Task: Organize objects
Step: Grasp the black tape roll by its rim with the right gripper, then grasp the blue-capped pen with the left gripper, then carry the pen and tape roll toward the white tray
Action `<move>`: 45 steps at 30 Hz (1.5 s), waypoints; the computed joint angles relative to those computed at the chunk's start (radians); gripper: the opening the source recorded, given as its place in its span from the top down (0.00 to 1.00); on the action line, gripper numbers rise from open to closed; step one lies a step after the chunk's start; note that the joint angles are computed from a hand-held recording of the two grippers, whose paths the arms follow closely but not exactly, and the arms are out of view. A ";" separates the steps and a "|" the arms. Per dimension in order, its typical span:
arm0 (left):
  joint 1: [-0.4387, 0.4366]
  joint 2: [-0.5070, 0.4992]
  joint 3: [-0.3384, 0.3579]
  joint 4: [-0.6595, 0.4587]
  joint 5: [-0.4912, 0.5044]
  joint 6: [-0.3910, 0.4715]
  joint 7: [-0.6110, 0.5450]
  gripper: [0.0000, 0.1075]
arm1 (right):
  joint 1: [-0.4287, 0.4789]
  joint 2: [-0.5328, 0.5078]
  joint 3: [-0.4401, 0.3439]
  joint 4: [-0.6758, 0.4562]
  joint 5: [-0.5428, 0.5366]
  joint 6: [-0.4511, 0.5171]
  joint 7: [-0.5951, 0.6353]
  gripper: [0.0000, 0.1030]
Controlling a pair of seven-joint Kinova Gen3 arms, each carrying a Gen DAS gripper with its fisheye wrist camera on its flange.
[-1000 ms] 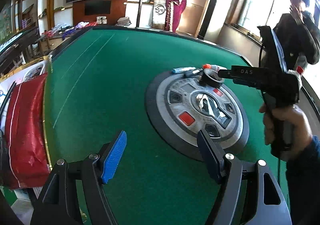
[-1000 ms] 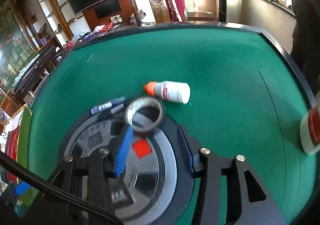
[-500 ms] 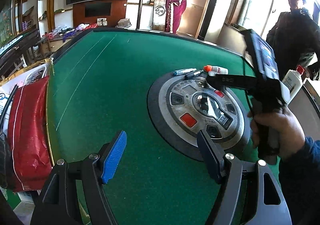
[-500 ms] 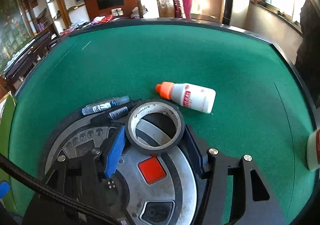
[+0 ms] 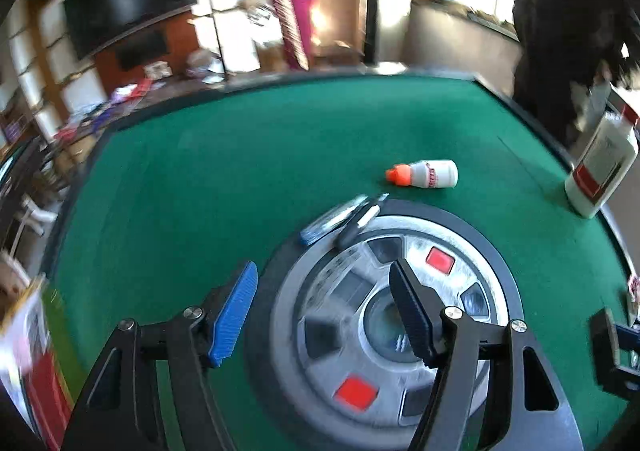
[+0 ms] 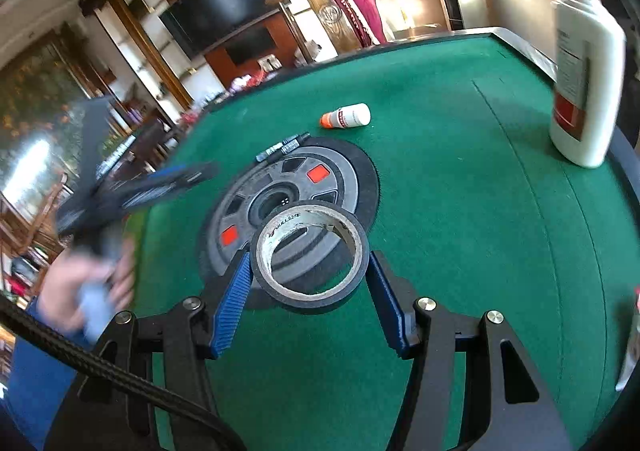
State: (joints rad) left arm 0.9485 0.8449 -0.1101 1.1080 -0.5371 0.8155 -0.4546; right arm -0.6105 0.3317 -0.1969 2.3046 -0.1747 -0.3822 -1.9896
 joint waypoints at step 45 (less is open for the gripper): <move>0.107 -0.149 -0.077 0.313 0.050 -0.275 0.213 0.89 | 0.077 0.055 -0.052 -0.042 0.187 -0.016 -0.216 0.44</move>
State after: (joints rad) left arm 1.0557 0.6961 -0.1867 1.4214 -0.4872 0.5402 -0.2416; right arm -0.5339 0.3864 -0.2490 2.2629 0.0125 -0.3983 -2.2052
